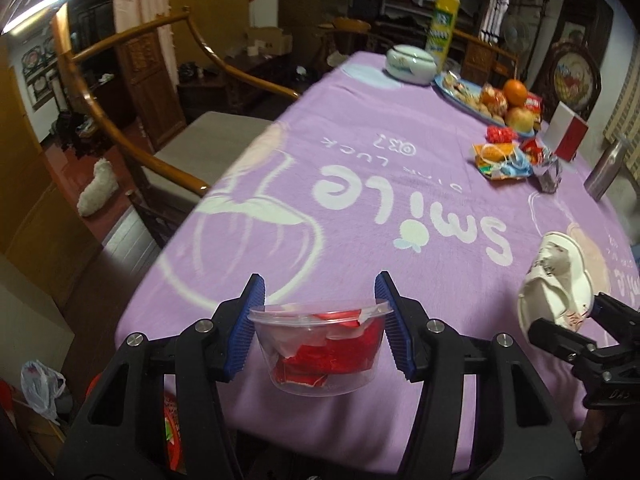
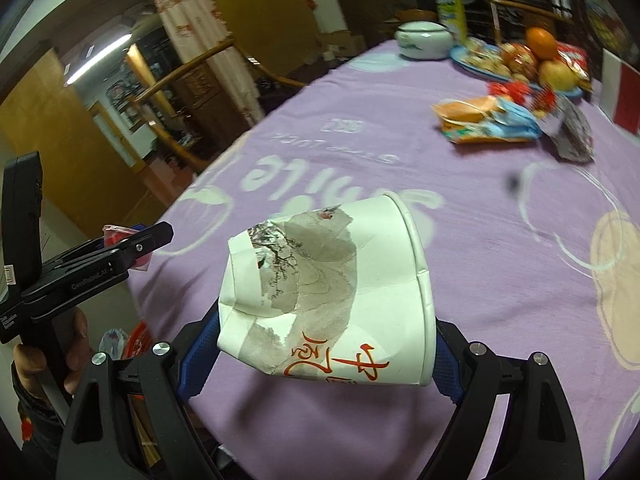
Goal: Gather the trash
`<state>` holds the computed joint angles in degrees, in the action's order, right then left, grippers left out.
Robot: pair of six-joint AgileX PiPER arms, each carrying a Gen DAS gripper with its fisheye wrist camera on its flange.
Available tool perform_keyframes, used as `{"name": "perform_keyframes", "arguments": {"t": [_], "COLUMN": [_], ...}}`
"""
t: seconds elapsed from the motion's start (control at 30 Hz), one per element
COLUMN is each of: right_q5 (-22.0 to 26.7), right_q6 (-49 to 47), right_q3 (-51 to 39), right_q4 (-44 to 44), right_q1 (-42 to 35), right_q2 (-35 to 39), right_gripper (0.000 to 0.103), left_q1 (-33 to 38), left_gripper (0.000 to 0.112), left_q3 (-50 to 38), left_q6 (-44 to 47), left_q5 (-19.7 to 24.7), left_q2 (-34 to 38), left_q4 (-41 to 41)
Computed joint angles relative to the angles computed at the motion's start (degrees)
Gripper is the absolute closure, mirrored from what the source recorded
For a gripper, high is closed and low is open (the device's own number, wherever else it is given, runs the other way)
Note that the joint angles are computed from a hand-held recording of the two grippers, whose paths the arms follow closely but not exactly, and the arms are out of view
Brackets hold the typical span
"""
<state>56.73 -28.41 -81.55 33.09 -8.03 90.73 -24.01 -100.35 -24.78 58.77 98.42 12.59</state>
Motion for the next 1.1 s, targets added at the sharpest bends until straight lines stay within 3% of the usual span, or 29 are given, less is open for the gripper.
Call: {"name": "perform_keyframes", "arguments": {"t": [0.2, 0.43, 0.67, 0.83, 0.97, 1.1], "right_q5": [-0.9, -2.0, -2.2, -3.1, -1.3, 1.3], "right_q6": [0.1, 2.5, 4.4, 8.3, 11.4, 12.3], "right_q3": [2.4, 2.1, -1.2, -6.0, -13.3, -20.9], "right_q4": [-0.8, -3.3, -6.1, -9.4, -11.3, -13.7], "right_q1": [7.9, 22.9, 38.6, 47.3, 52.2, 55.9], "right_q2": [-4.2, -6.7, -1.0, 8.5, 18.8, 27.4], "right_gripper": [0.017, 0.017, 0.016, 0.016, 0.016, 0.016], "left_q1": [1.4, 7.8, 26.9, 44.0, 57.3, 64.7], "left_gripper": [0.056, 0.056, 0.056, 0.056, 0.056, 0.056], "left_q3": [11.4, 24.7, 38.1, 49.0, 53.7, 55.1], "left_q6": [-3.7, -6.4, 1.5, 10.1, 22.5, 29.2], "left_q5": [-2.5, -2.9, -3.6, -9.1, -13.1, -16.1], "left_q2": [-11.4, -26.0, -36.5, -35.6, -28.2, -21.9], "left_q4": [2.2, 3.1, -5.3, -11.6, -20.6, -24.6]}}
